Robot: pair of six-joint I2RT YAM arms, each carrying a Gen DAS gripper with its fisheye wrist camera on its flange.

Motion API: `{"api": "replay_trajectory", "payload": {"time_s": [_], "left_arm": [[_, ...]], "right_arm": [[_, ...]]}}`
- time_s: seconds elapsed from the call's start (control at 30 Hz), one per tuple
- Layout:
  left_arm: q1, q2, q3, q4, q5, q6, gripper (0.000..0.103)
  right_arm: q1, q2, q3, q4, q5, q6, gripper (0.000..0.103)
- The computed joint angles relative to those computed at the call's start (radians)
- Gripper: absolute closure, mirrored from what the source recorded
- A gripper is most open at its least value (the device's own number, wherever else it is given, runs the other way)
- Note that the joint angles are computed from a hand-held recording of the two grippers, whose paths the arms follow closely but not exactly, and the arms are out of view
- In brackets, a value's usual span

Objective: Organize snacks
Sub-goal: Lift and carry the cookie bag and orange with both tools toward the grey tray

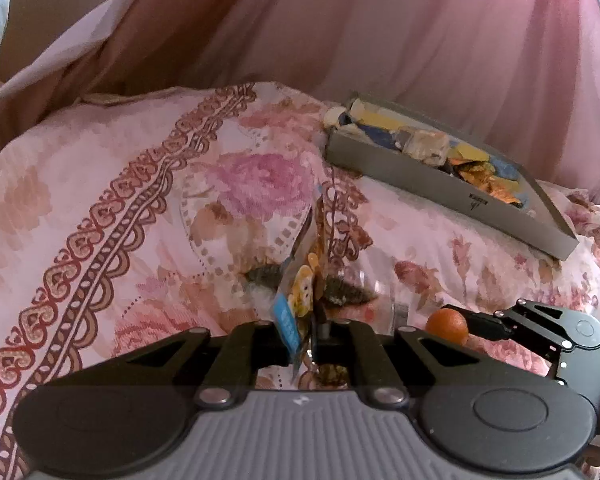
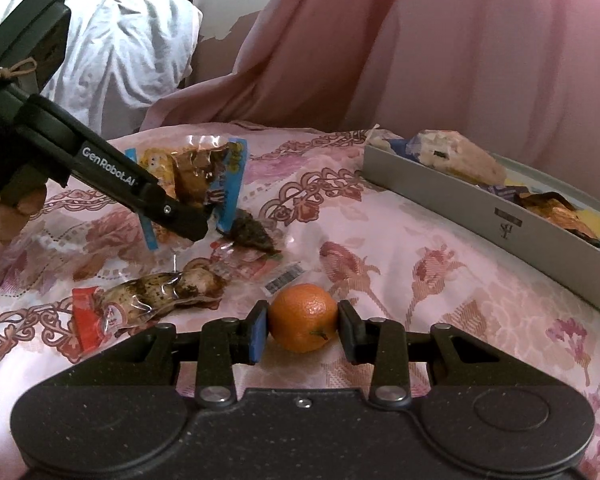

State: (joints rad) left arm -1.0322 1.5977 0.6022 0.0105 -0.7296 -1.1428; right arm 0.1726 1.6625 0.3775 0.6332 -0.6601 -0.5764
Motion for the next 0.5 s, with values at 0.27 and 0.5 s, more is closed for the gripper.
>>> {"api": "replay_trajectory", "payload": {"time_s": [0.27,0.5], "left_arm": [[0.02,-0.025,0.022,0.094,-0.041,0.125,0.095],[0.115,0.046,0.116,0.302,0.05,0.362,0.095]], "right_arm": [[-0.008,-0.016,-0.021,0.062,-0.005,0.053,0.065],[-0.051,-0.066,0.012,0.076,-0.02,0.149,0.065]]}}
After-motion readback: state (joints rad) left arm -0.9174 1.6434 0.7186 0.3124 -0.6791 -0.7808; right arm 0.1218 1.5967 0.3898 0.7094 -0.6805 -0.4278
